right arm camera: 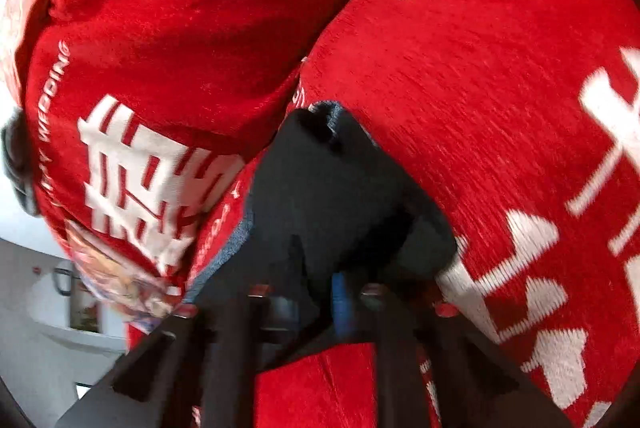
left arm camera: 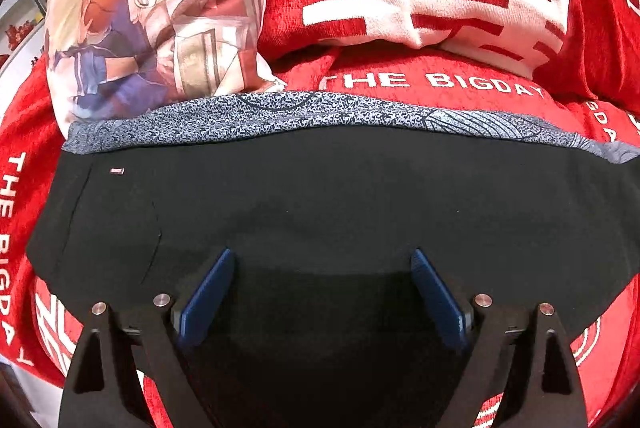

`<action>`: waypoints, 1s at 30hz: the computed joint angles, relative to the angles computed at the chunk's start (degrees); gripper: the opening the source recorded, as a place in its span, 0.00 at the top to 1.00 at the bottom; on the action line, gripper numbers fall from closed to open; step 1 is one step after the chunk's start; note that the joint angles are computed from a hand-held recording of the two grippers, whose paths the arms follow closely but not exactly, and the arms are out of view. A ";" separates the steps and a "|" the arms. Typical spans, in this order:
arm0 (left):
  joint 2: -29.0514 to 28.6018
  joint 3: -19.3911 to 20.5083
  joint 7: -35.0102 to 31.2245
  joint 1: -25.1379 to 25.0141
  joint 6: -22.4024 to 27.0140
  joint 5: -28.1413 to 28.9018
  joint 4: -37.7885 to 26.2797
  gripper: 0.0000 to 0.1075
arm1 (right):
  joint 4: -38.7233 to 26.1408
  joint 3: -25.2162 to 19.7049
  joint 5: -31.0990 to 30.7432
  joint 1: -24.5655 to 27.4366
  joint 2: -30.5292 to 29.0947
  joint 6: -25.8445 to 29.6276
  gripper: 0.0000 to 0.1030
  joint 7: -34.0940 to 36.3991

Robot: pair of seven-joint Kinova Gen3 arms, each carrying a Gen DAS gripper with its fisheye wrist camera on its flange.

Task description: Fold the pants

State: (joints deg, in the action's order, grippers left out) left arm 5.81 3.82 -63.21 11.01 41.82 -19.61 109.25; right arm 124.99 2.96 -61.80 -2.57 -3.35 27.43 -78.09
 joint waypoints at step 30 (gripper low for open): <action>-0.25 0.66 1.64 0.96 2.92 -2.84 -1.03 0.08 | -14.59 -11.64 34.64 11.40 1.55 6.40 0.78 -21.50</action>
State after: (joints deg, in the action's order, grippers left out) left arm 5.56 4.48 -61.57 11.96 44.74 -22.46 108.22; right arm 110.41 -8.68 -27.16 8.83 -1.81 33.83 -99.59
